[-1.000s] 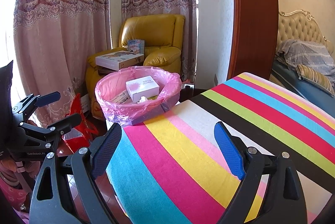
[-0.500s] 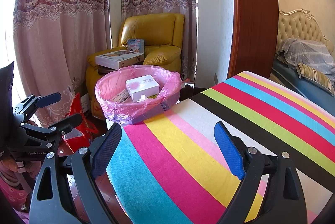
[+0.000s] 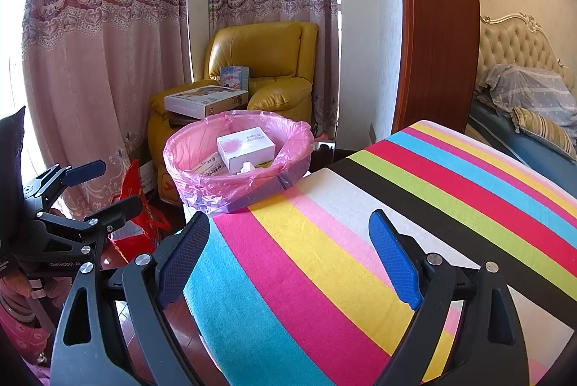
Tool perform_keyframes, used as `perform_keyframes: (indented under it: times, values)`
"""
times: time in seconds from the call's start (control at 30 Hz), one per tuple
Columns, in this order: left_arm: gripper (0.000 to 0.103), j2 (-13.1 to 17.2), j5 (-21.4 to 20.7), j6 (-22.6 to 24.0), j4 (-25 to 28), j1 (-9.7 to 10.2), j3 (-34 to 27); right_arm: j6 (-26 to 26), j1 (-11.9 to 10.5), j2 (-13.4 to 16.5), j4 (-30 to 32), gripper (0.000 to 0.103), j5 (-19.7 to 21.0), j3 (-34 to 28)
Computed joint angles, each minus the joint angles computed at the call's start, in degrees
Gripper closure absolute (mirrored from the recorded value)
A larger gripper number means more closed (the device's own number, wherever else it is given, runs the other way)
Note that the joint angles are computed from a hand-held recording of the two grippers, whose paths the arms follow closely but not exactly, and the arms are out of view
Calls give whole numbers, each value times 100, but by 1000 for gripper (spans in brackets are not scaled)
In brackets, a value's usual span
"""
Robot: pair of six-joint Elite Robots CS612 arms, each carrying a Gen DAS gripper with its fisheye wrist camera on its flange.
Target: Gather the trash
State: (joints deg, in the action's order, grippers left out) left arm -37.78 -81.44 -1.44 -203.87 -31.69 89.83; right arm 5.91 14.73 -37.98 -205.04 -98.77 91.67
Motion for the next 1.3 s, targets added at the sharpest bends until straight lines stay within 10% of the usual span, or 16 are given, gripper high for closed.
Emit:
perform_keyframes:
  times: [1.3]
  values:
    - [5,16,-5,-68,43,6,-8,-34,2,4,104,19,52,-21]
